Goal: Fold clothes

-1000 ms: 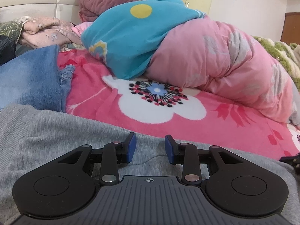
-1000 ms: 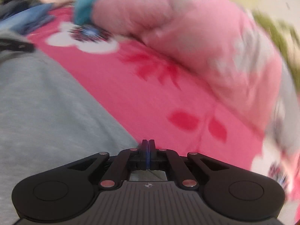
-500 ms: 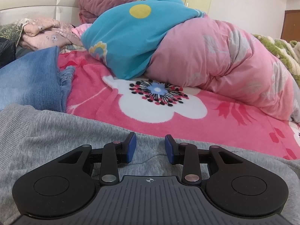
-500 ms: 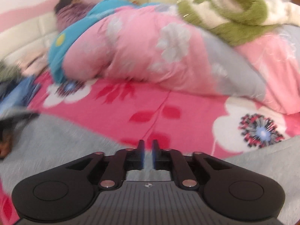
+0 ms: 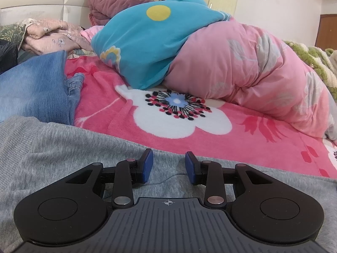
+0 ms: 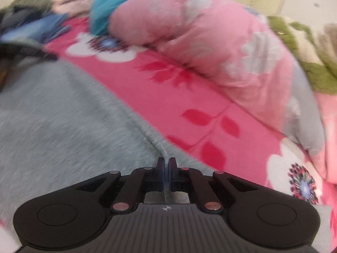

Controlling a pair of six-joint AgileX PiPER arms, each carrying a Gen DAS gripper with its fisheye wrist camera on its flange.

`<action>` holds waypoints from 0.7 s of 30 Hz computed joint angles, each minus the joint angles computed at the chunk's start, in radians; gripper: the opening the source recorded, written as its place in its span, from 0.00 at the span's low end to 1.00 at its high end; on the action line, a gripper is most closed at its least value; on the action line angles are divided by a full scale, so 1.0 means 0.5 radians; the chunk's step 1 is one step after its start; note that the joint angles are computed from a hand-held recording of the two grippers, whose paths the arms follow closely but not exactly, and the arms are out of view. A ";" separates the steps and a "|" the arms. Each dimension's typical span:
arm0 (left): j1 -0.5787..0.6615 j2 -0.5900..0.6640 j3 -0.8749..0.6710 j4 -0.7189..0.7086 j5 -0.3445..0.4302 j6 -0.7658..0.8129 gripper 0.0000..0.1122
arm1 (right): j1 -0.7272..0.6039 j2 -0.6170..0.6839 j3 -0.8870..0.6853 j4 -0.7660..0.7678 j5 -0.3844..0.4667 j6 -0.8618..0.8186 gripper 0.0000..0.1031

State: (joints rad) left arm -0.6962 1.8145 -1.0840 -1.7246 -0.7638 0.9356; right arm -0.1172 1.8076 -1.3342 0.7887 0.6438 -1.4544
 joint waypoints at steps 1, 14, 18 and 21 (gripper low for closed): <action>-0.001 -0.001 0.000 0.001 -0.001 -0.001 0.30 | -0.002 0.009 -0.014 0.009 -0.016 0.032 0.02; 0.002 -0.013 0.011 0.021 0.005 -0.047 0.30 | 0.049 0.167 -0.195 -0.155 -0.067 0.310 0.02; -0.001 -0.012 0.014 0.026 0.004 -0.050 0.30 | 0.039 0.295 -0.301 -0.222 0.018 0.434 0.02; -0.009 -0.038 0.051 0.074 0.008 -0.114 0.30 | 0.012 0.334 -0.349 -0.196 0.084 0.477 0.02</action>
